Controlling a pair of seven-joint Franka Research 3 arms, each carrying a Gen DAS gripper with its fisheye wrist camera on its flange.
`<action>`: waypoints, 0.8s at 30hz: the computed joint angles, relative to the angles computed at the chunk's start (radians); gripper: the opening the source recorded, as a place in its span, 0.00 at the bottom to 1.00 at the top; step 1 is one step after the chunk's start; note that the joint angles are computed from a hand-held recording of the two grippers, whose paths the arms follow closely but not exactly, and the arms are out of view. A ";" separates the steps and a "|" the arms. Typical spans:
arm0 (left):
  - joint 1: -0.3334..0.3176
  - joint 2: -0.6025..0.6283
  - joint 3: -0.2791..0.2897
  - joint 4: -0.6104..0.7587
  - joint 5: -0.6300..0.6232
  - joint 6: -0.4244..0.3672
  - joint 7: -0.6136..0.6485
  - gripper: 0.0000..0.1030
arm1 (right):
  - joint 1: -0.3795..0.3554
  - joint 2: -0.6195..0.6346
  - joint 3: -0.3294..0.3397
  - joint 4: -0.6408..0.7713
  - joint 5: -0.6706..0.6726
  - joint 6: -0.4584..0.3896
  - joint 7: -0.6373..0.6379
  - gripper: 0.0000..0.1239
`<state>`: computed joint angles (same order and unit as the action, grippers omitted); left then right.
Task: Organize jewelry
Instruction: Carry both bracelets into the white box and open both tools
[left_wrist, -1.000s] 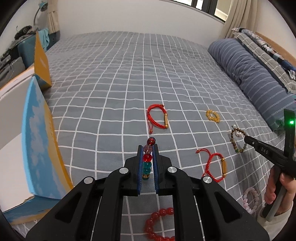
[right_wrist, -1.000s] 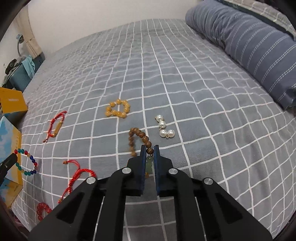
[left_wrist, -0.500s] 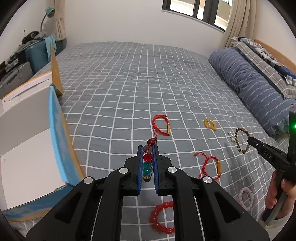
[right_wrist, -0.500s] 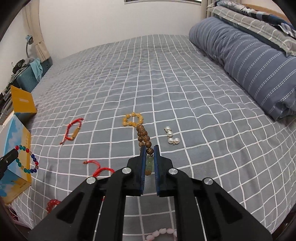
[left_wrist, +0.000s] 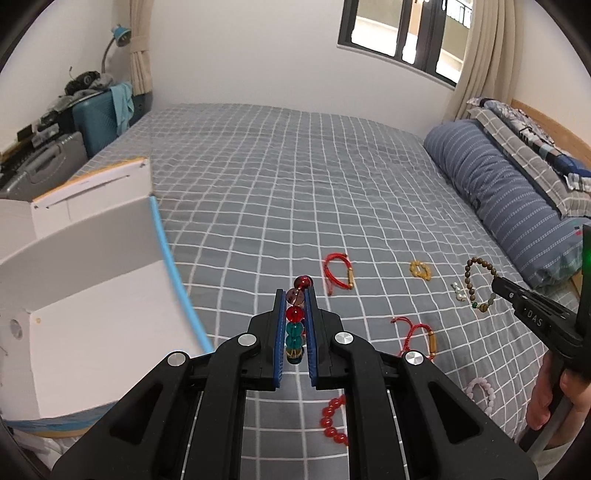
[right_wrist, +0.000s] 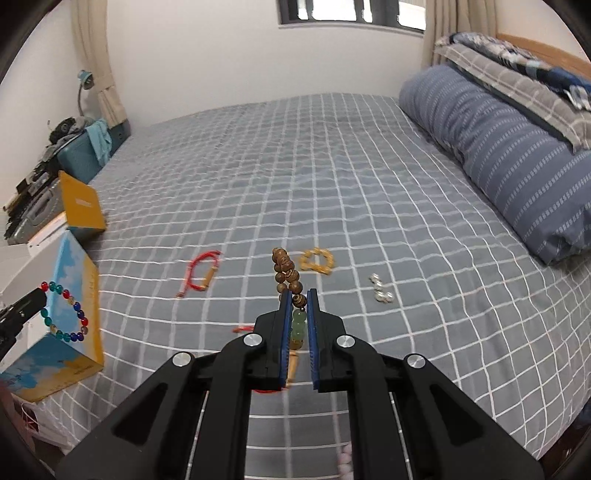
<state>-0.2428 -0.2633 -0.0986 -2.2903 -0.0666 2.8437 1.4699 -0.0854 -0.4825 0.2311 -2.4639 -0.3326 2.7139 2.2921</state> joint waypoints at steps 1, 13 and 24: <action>0.003 -0.004 0.003 0.004 -0.001 -0.009 -0.001 0.09 | 0.005 0.004 0.008 0.012 0.001 0.000 0.005 0.06; 0.075 -0.075 0.048 -0.017 0.027 0.001 -0.016 0.09 | 0.105 0.191 0.064 0.253 -0.112 -0.044 0.091 0.06; 0.185 -0.138 0.095 -0.064 0.089 -0.027 -0.050 0.09 | 0.293 0.425 0.046 0.515 -0.208 -0.064 0.104 0.06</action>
<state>-0.0575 -0.4012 -0.0033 -2.3548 0.0227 2.8164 1.4195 0.2073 -0.0574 0.2773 -1.9491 -0.5403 2.6501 2.3965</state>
